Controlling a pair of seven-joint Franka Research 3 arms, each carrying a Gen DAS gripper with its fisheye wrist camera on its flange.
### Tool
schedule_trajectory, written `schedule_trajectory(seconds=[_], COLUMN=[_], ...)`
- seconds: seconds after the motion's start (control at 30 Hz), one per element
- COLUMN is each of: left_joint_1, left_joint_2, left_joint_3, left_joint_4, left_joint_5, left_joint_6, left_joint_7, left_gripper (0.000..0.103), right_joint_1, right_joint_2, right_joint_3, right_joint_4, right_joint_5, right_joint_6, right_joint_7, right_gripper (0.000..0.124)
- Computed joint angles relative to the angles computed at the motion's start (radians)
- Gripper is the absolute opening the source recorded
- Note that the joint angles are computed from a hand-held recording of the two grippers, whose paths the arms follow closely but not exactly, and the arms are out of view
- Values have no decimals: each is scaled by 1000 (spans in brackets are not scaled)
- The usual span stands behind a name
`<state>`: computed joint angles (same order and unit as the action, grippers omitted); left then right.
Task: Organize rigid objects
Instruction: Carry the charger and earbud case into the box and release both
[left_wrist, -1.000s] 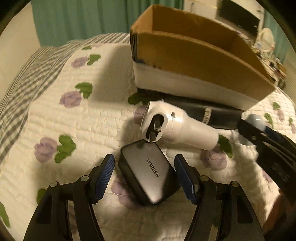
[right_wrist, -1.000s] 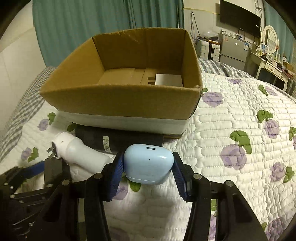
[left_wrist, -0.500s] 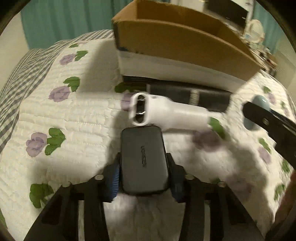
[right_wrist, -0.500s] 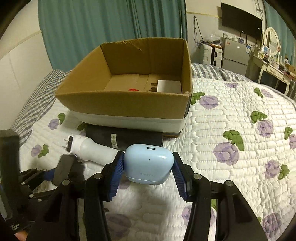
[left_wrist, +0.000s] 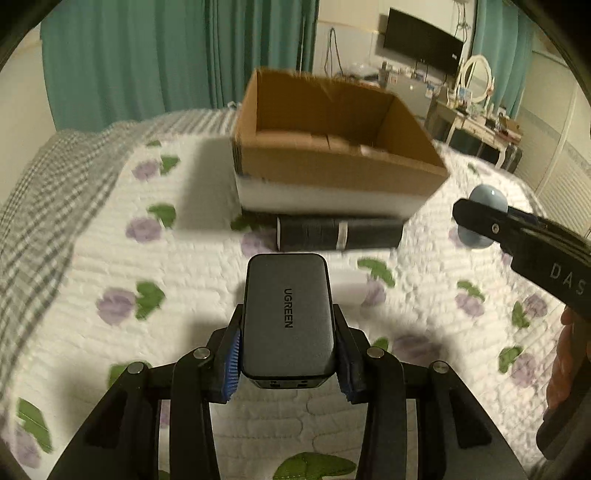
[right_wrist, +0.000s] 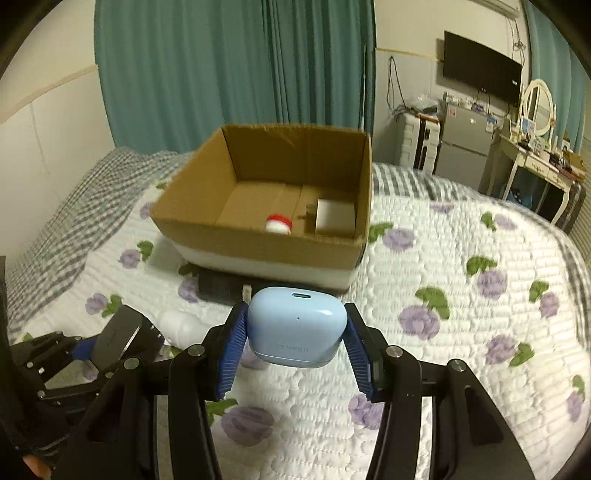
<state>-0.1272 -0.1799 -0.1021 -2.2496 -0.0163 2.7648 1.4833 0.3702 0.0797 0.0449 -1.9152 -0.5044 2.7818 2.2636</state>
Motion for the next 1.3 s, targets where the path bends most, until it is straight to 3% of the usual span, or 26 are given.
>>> schedule_trajectory(seconds=[0.23,0.4,0.63,0.87,1.03,1.07,1.17,1.3], left_joint_1=[-5,13,53,51,52,55,44,58], left_joint_2=[43,138,410,625,673,666,624,592], left_joint_3=[17,-3,-62,-78,-93,-96,-71,-63], left_joint_4=[146,307,623,847,894,881,824,807], left_joint_5=[-53,-60,-12,79,93,97,141,152], left_joint_6=[12,23,-54,-145,-188,-173,-100,-96], left_joint_7=[100,132,121,72,64,74,45,19], left_gripper=[42,42,42,42,44,45,62,63], right_joint_1=[-10,-12,-12,-19,-8,0,6,-18], right_joint_2=[28,86,186,254,257,250,256,312], right_joint_3=[-6,-21,-53,-61,-78,-85,-91,-65], right_joint_4=[98,189,282,315,314,303,321,427], right_joint_5=[53,118,243,379,416,412,409,455], right_joint_6=[19,32,56,55,56,61,51,2], right_joint_7=[-87,-198,-325,-430,-454,-447,-446,-501], right_gripper=[51,51,51,51,51,51,51,51])
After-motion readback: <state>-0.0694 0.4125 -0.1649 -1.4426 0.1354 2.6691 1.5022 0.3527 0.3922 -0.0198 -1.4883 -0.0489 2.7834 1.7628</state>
